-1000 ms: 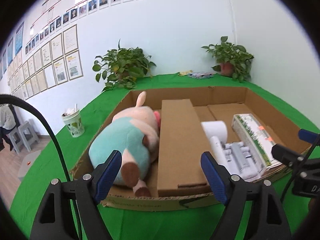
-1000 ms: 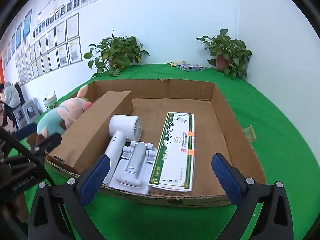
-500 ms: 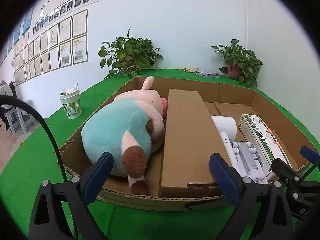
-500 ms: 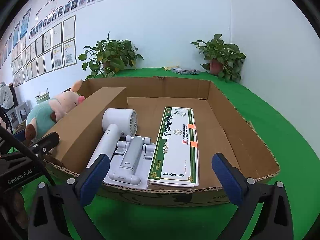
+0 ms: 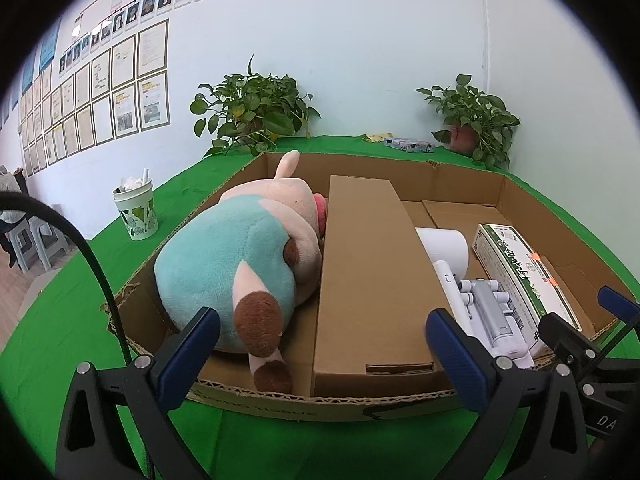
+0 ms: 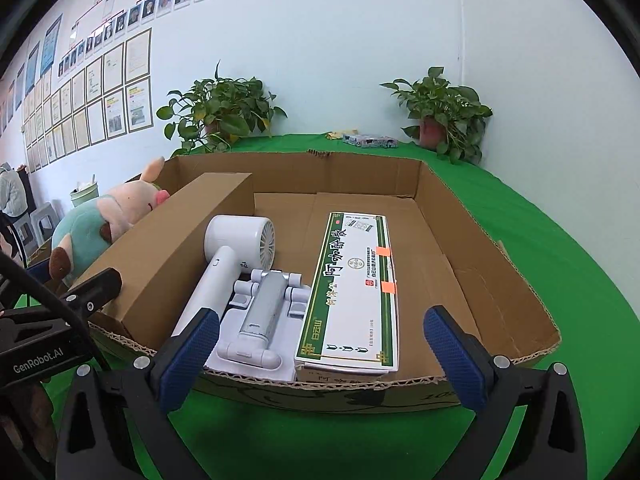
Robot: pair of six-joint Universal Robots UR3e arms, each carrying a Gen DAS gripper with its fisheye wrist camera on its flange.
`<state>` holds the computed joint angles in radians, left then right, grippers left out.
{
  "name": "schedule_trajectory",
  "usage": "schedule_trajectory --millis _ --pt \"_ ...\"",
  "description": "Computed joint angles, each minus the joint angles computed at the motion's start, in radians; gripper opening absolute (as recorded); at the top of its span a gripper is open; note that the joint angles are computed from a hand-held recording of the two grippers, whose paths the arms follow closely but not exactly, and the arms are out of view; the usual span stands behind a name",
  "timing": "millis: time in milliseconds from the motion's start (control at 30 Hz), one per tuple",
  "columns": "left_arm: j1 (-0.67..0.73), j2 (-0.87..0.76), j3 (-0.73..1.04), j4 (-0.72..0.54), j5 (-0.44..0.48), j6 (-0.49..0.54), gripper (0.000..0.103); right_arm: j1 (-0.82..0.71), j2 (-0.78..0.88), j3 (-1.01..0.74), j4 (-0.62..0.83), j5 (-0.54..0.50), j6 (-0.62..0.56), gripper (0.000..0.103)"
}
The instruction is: Organize objects
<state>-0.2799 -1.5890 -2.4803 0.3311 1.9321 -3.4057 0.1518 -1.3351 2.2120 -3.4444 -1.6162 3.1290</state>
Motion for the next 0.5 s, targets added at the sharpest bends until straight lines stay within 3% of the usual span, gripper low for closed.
schedule_trajectory --millis 133,233,400,500 --pt "-0.020 -0.009 0.004 0.019 -0.009 0.039 0.103 -0.001 -0.002 0.000 0.002 0.002 0.000 0.103" --pt "-0.072 -0.045 0.037 0.018 0.061 0.051 0.102 -0.010 -0.004 0.006 -0.003 0.016 -0.001 0.103" --pt "0.025 0.015 -0.013 0.013 -0.082 0.060 0.103 -0.007 0.000 0.000 -0.003 0.015 0.000 0.103" --pt "0.027 0.014 -0.011 0.010 -0.088 0.061 0.103 -0.002 0.006 -0.005 -0.003 0.011 0.003 0.103"
